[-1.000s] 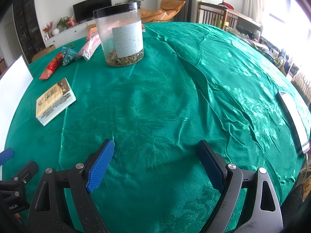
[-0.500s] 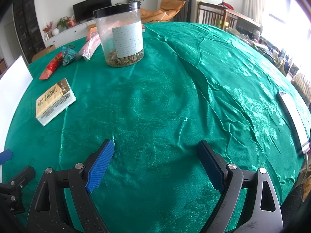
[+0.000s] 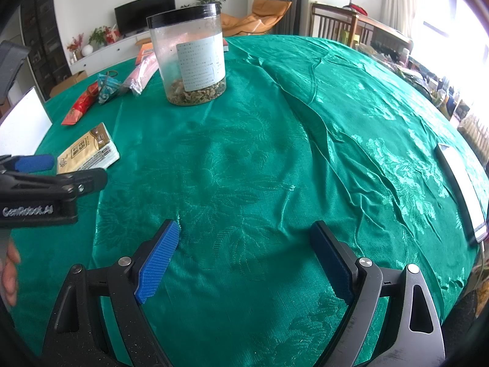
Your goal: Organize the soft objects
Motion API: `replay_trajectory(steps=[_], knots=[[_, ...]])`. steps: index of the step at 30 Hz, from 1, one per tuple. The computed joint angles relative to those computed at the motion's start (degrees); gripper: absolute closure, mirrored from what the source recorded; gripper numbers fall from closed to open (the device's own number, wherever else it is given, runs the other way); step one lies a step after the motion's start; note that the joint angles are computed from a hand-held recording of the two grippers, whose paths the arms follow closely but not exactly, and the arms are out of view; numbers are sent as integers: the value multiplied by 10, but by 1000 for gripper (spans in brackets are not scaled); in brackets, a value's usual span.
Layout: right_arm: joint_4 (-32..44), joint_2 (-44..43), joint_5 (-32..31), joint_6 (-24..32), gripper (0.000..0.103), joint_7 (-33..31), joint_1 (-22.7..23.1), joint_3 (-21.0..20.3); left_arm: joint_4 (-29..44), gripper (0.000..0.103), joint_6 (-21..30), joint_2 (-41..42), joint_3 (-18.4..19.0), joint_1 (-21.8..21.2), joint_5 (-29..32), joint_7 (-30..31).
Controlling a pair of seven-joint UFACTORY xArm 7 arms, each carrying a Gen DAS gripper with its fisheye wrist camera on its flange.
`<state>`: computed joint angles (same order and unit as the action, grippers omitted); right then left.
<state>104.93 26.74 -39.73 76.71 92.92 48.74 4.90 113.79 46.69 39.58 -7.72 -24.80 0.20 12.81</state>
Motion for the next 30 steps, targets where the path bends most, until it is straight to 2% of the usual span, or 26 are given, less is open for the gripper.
replay_trajectory(steps=[1, 2, 3, 4, 7, 10, 14, 17, 19, 20, 22, 26, 30], knots=[[0, 0, 0, 0, 13, 0, 0, 0, 19, 1, 13, 13, -11, 8, -16, 8], [0, 0, 0, 0, 13, 0, 0, 0, 24, 9, 16, 18, -21, 18, -34, 17], [0, 0, 0, 0, 13, 0, 0, 0, 7, 26, -3, 9, -18, 18, -38, 12], [0, 0, 0, 0, 13, 0, 0, 0, -9, 30, -25, 0, -11, 16, -35, 5], [1, 1, 0, 0, 13, 0, 0, 0, -57, 32, -50, -31, -12, 29, -53, -18], [0, 1, 0, 0, 13, 0, 0, 0, -176, 34, -118, -109, 0, 36, -49, -52], [1, 1, 0, 0, 13, 0, 0, -1, -306, 34, -171, -196, 1, 59, -46, -72], [2, 1, 0, 0, 12, 0, 0, -1, -364, 33, -201, -232, 9, 63, -25, -97], [2, 1, 0, 0, 12, 0, 0, -1, -369, 24, -204, -229, 11, 67, -12, -108], [2, 1, 0, 0, 12, 0, 0, -1, -363, 14, -199, -222, 10, 68, -9, -112], [1, 1, 0, 0, 12, 0, 0, -1, -357, 12, -195, -214, 8, 74, -9, -115], [1, 1, 0, 0, 12, 0, 0, -1, -384, 4, -232, -220, 16, 65, 28, -131], [1, 1, 0, 0, 12, 0, 0, -1, -384, 0, -235, -217, 7, 74, 18, -125]])
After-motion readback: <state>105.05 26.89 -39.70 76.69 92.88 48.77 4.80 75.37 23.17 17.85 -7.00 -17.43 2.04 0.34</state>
